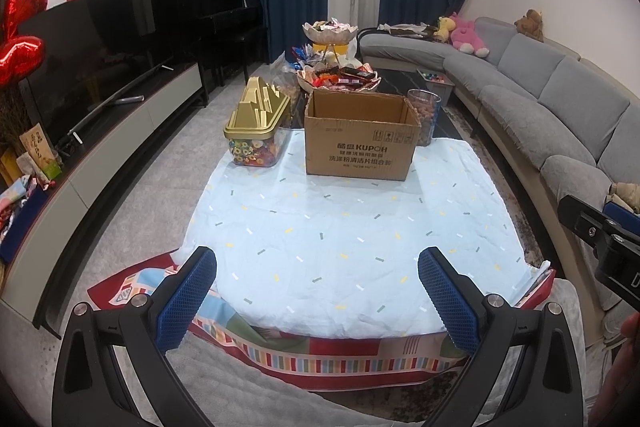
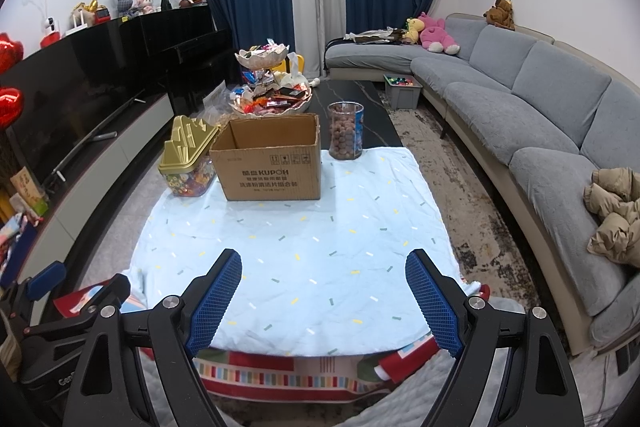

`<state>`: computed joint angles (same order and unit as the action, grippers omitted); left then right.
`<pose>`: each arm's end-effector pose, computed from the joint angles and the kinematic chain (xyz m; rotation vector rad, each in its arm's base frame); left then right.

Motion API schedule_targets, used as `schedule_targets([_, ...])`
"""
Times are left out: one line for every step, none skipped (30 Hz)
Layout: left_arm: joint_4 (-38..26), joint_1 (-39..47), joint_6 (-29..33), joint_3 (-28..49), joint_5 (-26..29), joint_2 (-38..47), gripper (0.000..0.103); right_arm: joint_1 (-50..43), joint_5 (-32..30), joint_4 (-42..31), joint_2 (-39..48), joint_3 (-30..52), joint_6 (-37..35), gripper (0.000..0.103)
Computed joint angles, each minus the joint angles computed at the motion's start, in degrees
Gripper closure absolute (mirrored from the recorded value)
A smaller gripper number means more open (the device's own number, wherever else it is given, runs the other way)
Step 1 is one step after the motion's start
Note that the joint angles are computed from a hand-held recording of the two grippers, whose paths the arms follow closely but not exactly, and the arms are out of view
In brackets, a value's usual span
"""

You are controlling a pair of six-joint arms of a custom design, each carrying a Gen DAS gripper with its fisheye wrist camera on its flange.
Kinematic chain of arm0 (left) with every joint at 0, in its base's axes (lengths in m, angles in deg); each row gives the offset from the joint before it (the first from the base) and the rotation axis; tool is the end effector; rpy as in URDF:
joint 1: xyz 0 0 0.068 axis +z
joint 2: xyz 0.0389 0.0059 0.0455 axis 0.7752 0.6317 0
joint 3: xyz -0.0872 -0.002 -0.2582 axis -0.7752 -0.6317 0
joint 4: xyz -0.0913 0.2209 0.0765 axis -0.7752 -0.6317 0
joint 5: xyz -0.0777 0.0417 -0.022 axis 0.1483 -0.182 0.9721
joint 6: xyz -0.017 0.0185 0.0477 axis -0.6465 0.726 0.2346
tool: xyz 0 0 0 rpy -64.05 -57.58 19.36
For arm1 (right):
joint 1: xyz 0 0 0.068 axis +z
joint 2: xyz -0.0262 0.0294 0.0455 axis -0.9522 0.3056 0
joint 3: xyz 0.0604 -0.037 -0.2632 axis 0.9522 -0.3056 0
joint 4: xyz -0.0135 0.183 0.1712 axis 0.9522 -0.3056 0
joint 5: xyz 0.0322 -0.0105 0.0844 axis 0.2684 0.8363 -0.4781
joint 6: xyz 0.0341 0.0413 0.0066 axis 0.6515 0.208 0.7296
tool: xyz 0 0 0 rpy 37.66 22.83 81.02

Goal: Organize snacks

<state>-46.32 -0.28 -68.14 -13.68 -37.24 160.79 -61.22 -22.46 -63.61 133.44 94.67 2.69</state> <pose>0.1922 -0.2060 0.2370 0.0358 2.3012 -0.0034 0.1609 0.0241 0.2622 0.1324 2.2646 -0.0105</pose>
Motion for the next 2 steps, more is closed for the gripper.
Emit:
schedule_targets([0.0, 0.0, 0.2, 0.0, 0.0, 0.0, 0.0, 0.1, 0.1, 0.0, 0.0, 0.0, 0.1, 0.018])
schedule_targets([0.1, 0.1, 0.4, 0.2, 0.2, 0.2, 0.0, 0.1, 0.1, -0.1, 0.1, 0.0, 0.1, 0.018])
